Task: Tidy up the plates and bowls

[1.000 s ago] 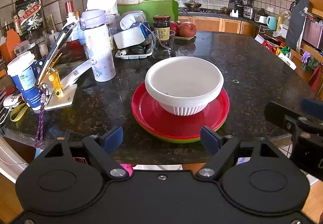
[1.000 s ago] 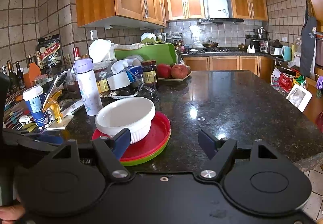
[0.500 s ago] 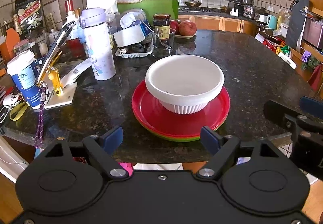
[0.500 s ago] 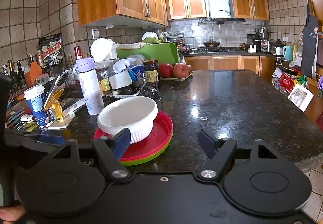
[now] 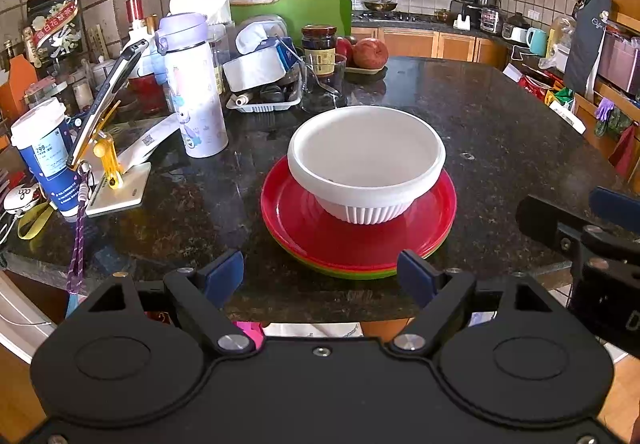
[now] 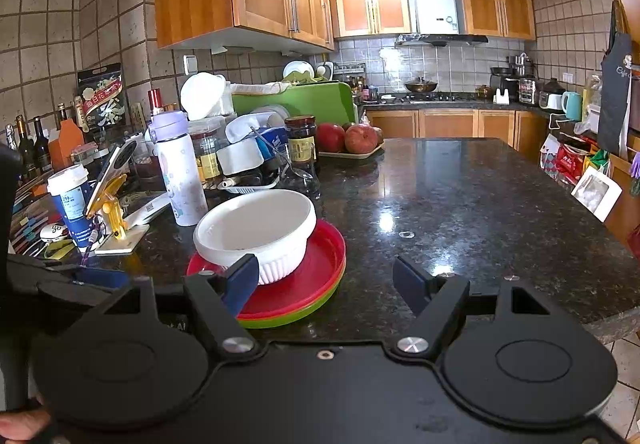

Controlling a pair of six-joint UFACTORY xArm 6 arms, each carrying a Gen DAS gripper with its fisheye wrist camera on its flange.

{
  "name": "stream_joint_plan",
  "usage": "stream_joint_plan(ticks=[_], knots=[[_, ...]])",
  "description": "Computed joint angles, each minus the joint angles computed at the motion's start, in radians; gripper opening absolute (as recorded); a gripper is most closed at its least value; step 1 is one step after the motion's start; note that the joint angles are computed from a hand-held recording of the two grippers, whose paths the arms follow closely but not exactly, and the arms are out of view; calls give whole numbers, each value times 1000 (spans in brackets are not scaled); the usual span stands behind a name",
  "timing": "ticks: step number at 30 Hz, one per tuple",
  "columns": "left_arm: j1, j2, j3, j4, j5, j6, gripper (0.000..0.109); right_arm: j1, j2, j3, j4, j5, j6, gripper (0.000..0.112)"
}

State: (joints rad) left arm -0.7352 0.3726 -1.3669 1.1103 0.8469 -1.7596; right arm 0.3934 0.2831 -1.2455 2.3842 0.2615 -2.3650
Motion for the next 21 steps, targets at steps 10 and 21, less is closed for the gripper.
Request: stream_joint_plan(ticks=[10, 21], knots=[[3, 1, -1, -4, -2, 5, 83, 5, 8, -11, -17, -3, 17, 79], [13, 15, -16, -23, -7, 29, 83, 2, 34, -38, -52, -7, 56, 79]])
